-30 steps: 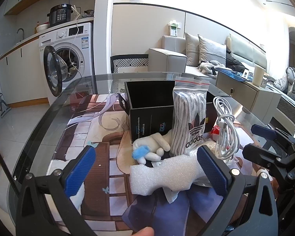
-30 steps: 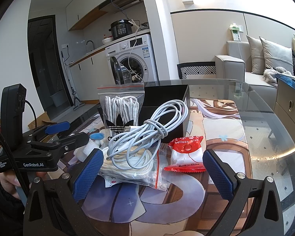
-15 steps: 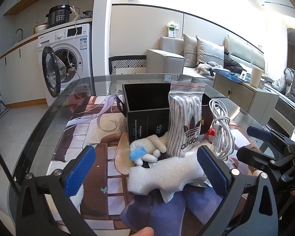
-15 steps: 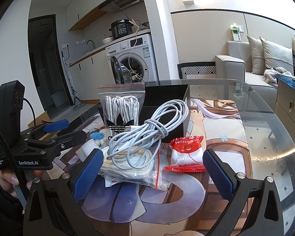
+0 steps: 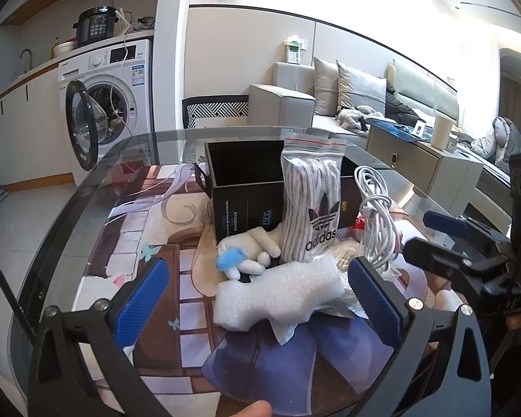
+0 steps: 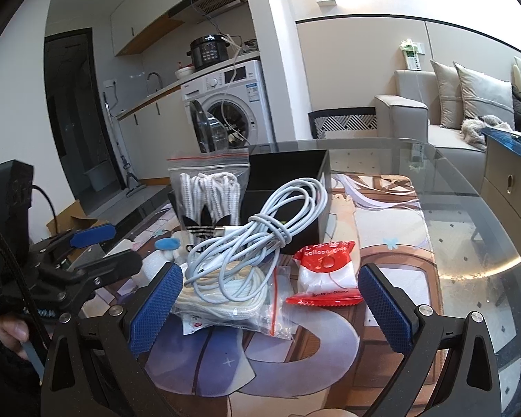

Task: Organize soft objects
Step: 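Close the right gripper on the white coiled cable, then grasp the white foam piece with the left gripper while the right gripper lifts the cable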

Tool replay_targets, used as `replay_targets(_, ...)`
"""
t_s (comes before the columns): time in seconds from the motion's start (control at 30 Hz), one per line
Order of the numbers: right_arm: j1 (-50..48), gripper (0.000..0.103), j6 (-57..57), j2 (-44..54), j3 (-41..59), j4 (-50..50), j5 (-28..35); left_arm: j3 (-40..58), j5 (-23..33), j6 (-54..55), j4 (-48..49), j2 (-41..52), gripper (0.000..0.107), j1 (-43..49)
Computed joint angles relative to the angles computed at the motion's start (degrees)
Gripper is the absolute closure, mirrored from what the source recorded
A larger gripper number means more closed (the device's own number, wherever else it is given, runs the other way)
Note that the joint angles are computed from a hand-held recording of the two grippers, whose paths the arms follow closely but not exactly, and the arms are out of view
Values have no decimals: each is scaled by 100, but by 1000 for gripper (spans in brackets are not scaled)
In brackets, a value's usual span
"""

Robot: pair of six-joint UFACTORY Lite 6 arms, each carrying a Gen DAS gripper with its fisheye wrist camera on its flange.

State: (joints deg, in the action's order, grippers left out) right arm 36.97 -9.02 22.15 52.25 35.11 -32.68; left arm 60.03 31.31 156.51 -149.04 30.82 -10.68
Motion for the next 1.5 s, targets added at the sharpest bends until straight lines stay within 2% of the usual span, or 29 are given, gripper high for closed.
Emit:
replay_targets(0.1, 30, 0, -508, 56, 221, 565, 175, 4, 37, -141, 195, -21, 4, 27)
replay_targets(0.27, -98, 0, -419, 77, 483, 556, 584, 93, -13, -258, 403, 7, 4, 59)
replay_targets(0.47, -310, 1, -957, 361, 1228, 1055, 1214, 275, -253, -242, 507, 126, 4, 14)
replay_targets(0.53, -401, 11, -720, 482, 1419, 799, 1399, 343, -292, -432, 710, 176, 4, 47)
replay_targets(0.63, -605, 17, 17, 736, 1758, 89, 1765, 404, -301, -508, 794, 237, 4, 95)
replay_targets(0.73, -615, 17, 242, 876, 1882, -124, 1788, 477, -285, -762, 1027, 287, 4, 160)
replay_targets(0.9, -746, 19, 1704, 1100, 2023, -1593, 1854, 545, -237, -910, 1140, 362, 4, 214)
replay_targets(1.1, -857, 37, 3599, 1282, 2110, -3571, 1706, 650, -254, -1057, 1216, 449, 4, 263)
replay_targets(1.17, -820, 40, 3420, 1216, 2001, -3383, 1594, 654, -244, -1080, 1243, 452, 4, 273)
replay_targets(1.2, -817, 48, 3393, 1153, 1885, -3341, 1458, 656, -247, -1081, 1242, 451, 4, 273)
replay_targets(1.23, -811, 51, 3413, 1066, 1764, -3330, 1360, 657, -244, -1091, 1255, 452, 4, 276)
replay_targets(1.37, -741, 53, 2916, 726, 1331, -2849, 1024, 673, -252, -1144, 1314, 457, 4, 272)
replay_targets(1.5, -719, 53, 2984, 400, 862, -2845, 685, 701, -224, -1457, 1628, 454, 4, 307)
